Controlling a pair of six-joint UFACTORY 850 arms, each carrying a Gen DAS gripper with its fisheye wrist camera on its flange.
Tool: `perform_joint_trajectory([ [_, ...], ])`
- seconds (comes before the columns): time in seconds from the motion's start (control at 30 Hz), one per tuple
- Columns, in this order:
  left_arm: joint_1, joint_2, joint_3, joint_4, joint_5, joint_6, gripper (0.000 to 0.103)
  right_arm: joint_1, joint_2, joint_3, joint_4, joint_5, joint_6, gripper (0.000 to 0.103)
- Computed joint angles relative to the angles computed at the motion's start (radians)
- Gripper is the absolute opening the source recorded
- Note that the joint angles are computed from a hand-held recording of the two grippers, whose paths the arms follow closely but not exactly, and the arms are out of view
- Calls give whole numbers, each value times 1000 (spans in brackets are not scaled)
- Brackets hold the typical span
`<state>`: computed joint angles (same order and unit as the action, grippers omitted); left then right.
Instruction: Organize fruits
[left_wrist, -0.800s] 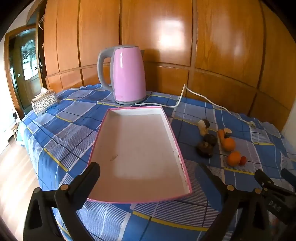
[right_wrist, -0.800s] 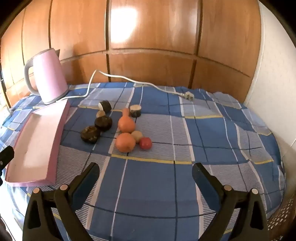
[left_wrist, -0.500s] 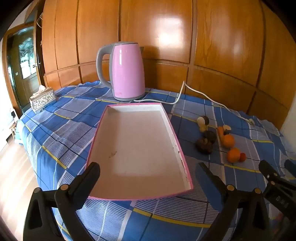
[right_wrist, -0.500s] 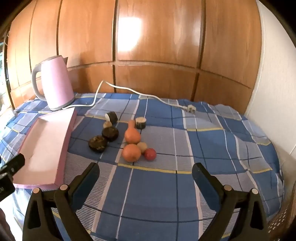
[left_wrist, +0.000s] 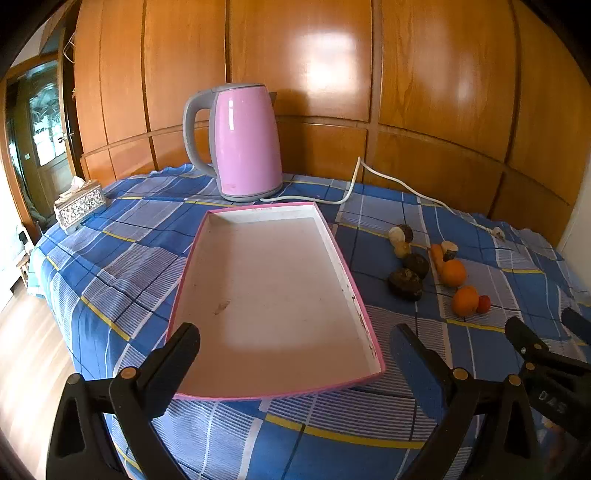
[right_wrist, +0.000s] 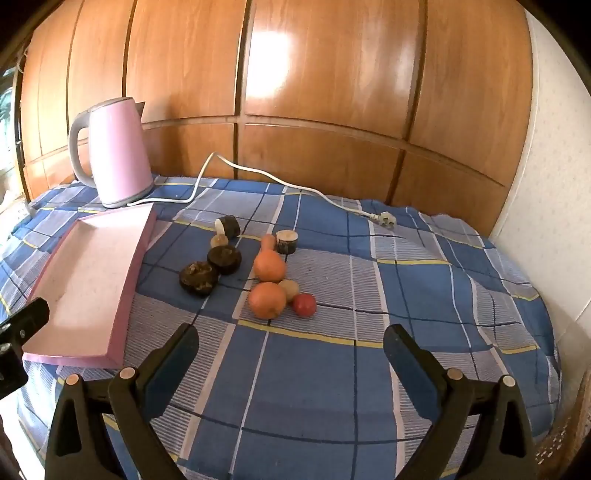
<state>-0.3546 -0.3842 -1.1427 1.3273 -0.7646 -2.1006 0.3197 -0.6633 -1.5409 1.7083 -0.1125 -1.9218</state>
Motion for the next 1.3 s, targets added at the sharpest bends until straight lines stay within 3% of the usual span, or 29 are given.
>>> perform_joint_trajectory([
  [0.13, 0, -10, -11, -10, 1, 17, 103, -1, -16, -20, -160, -9, 151, 102],
  [0.33, 1, -21, -26, -25, 15, 40, 103, -6, -23, -27, -105, -14, 92, 102],
  [0.63, -2, -20, -24, -33, 17, 45, 103, -9, -26, -31, -163, -24, 149, 102],
  [1.3, -7, 12, 8, -3, 23, -12, 103, -6, 11, 13, 100, -33, -121, 102],
])
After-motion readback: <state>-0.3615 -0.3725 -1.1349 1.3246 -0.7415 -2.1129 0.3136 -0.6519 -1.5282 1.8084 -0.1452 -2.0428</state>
